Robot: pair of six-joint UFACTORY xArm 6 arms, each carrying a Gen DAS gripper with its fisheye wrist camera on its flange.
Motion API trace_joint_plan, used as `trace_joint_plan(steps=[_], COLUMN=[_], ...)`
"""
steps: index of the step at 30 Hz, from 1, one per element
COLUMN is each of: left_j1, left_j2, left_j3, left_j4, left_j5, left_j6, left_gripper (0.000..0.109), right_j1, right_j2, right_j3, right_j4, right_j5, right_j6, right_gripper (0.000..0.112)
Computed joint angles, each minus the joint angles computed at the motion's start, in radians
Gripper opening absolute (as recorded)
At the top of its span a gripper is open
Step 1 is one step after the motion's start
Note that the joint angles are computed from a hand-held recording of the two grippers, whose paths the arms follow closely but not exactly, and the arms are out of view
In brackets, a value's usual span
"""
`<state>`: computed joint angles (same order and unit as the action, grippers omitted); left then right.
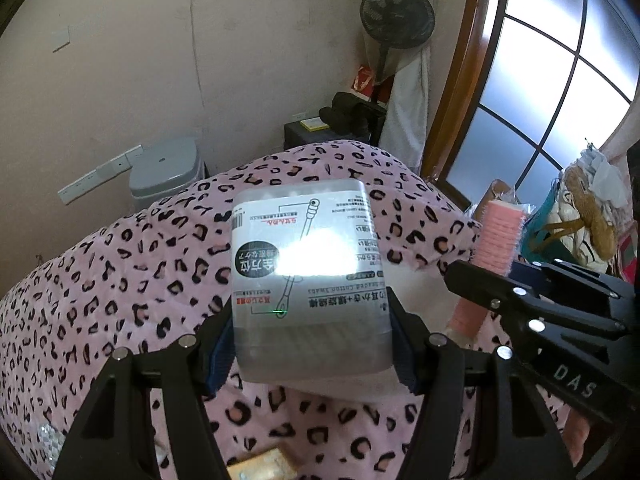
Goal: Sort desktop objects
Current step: 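Bring both held items over the opening of the white paper bag, then open the left tool to drop the swab box into the bag while the right tool releases the rollers inside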
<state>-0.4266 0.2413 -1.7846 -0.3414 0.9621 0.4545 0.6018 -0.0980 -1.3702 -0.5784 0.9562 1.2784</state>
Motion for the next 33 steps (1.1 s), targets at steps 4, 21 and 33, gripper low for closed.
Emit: trace_joint_plan(steps=[4,21,33], left_j1=[-0.004,-0.006,-0.02], left_j2=[0.074,0.119,0.083], left_j3=[-0.091,-0.066,0.006], left_j4=[0.01,0.012,0.06], left_j5=[0.026,0.032,-0.032], left_j6=[-0.032,-0.036,-0.026], left_gripper=[0.065,0.065,0.066], right_j1=[-0.03,-0.058,-0.066], right_j2=[0.027,0.032,0.037], right_j3=[-0.021,0.075,0.098], right_j4=[0.005,0.089,0.11], right_j5=[-0.009,-0.107,-0.136], right_j6=[-0.017,-0.015,-0.011], right_gripper=[0.027,0.027,0.027])
